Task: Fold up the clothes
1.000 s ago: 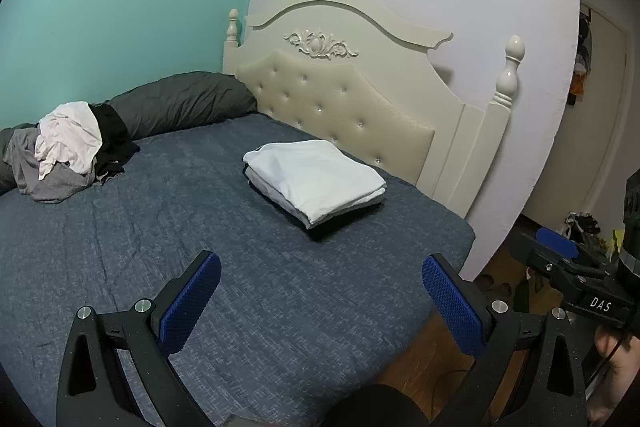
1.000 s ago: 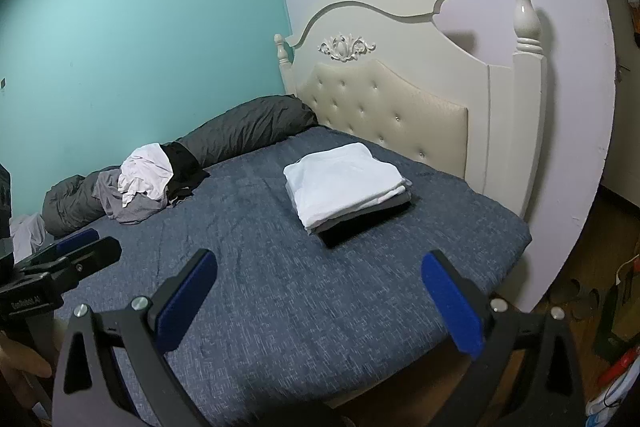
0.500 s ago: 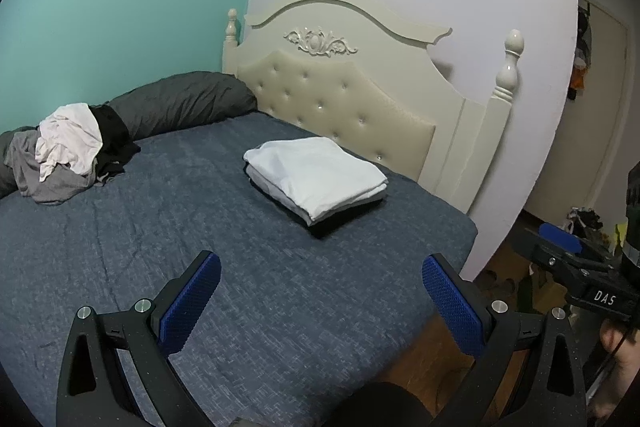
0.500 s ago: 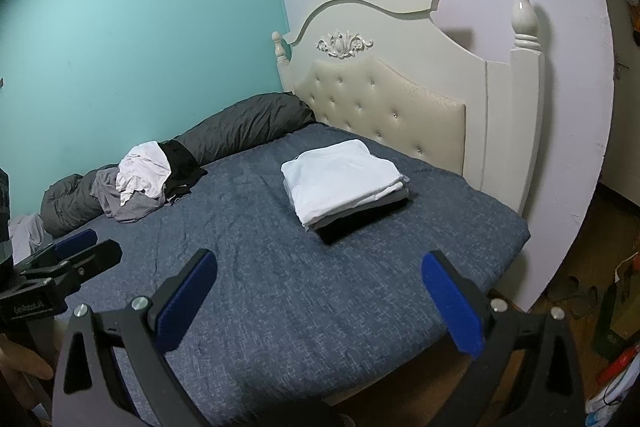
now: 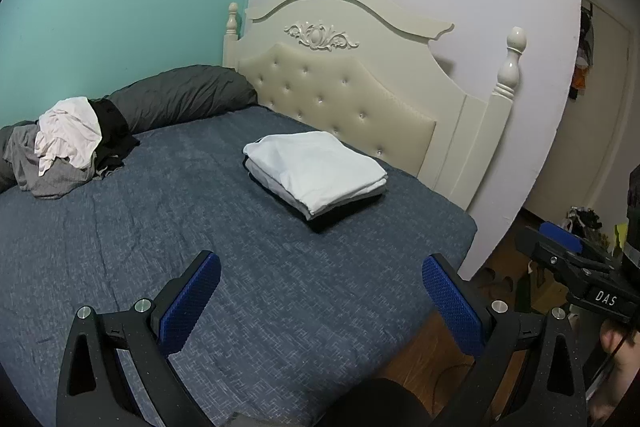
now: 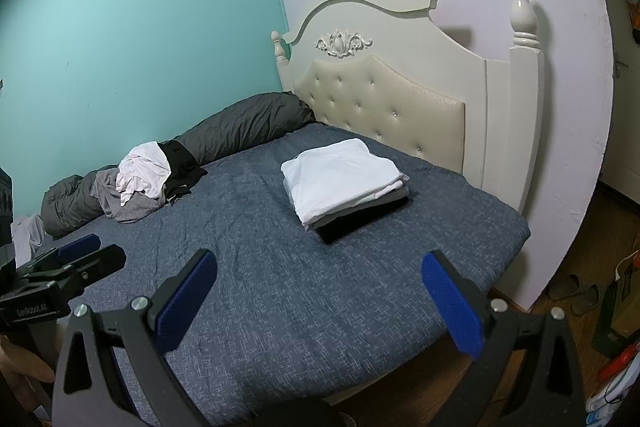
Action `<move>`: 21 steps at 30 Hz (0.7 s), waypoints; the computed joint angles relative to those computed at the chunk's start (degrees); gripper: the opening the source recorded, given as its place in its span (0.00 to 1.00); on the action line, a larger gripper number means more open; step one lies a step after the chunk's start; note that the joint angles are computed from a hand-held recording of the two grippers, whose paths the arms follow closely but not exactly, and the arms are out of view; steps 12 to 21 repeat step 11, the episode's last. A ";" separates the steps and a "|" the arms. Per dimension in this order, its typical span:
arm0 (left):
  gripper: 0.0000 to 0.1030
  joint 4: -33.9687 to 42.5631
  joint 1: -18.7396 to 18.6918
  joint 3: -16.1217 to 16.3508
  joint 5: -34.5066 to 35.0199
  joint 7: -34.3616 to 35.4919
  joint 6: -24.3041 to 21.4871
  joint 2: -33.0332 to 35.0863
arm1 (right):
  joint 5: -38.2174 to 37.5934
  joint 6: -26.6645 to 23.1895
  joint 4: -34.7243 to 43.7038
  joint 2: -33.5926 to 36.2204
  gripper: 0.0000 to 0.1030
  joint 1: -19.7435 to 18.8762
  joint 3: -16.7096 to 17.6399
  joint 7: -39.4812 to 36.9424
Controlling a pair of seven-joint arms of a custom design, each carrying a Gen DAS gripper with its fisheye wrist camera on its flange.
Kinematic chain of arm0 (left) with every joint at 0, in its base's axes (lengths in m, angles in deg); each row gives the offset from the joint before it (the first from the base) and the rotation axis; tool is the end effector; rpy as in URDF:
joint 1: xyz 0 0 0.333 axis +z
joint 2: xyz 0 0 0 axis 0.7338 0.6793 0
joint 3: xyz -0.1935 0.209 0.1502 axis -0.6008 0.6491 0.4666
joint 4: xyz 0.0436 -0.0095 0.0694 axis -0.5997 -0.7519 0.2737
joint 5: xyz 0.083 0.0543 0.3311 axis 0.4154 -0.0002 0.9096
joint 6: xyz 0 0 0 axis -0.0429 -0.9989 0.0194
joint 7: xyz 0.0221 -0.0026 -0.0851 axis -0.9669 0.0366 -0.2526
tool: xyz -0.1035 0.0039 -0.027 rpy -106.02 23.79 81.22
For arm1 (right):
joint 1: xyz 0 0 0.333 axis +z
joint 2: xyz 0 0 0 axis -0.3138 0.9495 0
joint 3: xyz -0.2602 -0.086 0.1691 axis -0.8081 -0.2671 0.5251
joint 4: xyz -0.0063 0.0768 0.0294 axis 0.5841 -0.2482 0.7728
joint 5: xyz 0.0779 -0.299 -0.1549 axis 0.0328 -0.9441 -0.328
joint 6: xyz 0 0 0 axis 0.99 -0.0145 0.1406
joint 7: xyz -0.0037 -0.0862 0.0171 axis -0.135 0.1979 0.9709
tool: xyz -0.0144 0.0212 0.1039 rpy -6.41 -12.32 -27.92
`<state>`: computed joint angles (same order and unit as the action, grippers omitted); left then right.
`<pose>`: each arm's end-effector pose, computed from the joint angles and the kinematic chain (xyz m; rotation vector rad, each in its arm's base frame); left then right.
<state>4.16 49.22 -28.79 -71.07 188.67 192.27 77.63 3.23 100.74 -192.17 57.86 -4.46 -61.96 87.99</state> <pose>0.6355 -0.0741 0.6979 -1.3541 2.0415 -1.2649 0.5262 0.1951 0.6492 -1.3919 1.6709 -0.7952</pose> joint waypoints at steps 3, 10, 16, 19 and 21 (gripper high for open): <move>1.00 -0.28 -0.02 0.08 0.04 -0.45 0.08 -0.10 | 0.19 -0.09 0.06 0.06 1.00 0.04 0.02 -0.15; 1.00 -0.30 0.16 0.02 -0.33 -0.48 -0.35 -0.06 | 0.47 -0.12 0.02 0.03 1.00 0.05 -0.05 -0.27; 1.00 -0.30 0.18 0.02 -0.39 -0.48 -0.41 -0.05 | 0.41 -0.10 -0.07 0.00 1.00 0.05 -0.03 -0.18; 1.00 -0.30 0.18 0.02 -0.39 -0.48 -0.41 -0.05 | 0.41 -0.10 -0.07 0.00 1.00 0.05 -0.03 -0.18; 1.00 -0.30 0.18 0.02 -0.39 -0.48 -0.41 -0.05 | 0.41 -0.10 -0.07 0.00 1.00 0.05 -0.03 -0.18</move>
